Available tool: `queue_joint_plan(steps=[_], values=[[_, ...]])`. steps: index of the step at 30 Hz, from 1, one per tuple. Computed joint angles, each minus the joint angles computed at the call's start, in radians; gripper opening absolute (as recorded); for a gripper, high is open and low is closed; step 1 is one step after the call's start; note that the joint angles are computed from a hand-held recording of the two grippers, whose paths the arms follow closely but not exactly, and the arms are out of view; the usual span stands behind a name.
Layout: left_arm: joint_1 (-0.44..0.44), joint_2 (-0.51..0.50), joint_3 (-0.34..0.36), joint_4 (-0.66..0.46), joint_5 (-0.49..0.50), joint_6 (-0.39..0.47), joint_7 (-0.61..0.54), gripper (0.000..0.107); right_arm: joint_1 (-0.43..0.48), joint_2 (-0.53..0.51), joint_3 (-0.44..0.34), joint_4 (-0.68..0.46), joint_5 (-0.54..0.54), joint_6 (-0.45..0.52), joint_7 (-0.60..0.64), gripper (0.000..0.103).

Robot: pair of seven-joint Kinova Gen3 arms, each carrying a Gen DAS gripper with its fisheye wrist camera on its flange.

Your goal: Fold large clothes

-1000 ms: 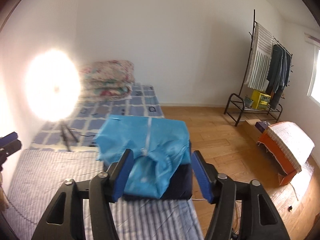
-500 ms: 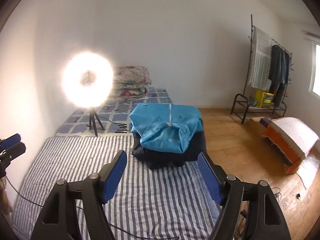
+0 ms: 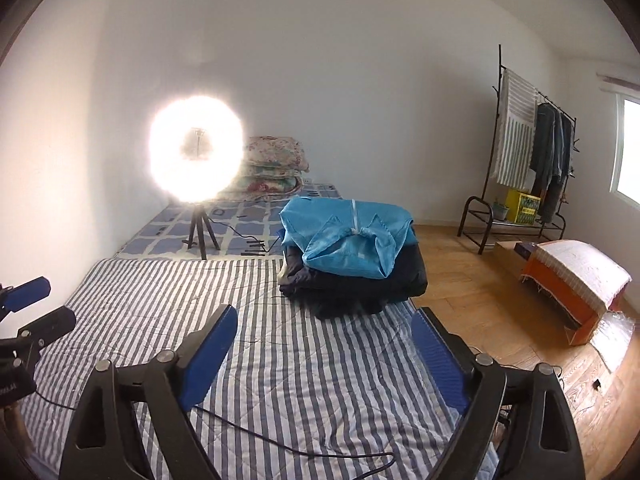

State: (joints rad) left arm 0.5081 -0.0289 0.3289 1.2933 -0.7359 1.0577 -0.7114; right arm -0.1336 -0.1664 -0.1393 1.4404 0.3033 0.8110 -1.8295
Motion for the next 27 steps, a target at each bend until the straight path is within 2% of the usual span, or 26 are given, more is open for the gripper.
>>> queue_joint_plan(steps=[5, 8, 11, 15, 27], values=[[0.003, 0.003, 0.000, 0.027, -0.003, -0.011, 0.014, 0.076, 0.001, 0.005, 0.014, 0.042, -0.028, -0.016, -0.001, 0.095], [0.010, 0.013, -0.001, 0.028, -0.006, -0.004, 0.007, 0.076, 0.007, -0.003, 0.002, 0.073, -0.007, -0.020, -0.025, 0.101], [0.015, 0.013, -0.007, 0.032, 0.001, -0.011, 0.010, 0.076, 0.010, -0.004, -0.014, 0.086, 0.028, -0.019, -0.044, 0.102], [0.020, 0.012, -0.005, 0.037, -0.019, -0.015, 0.021, 0.076, 0.002, -0.007, 0.004, 0.084, -0.009, -0.027, -0.039, 0.103], [0.017, 0.010, -0.011, 0.039, -0.008, -0.010, 0.029, 0.077, -0.006, -0.004, -0.006, 0.089, -0.007, -0.040, -0.048, 0.103]])
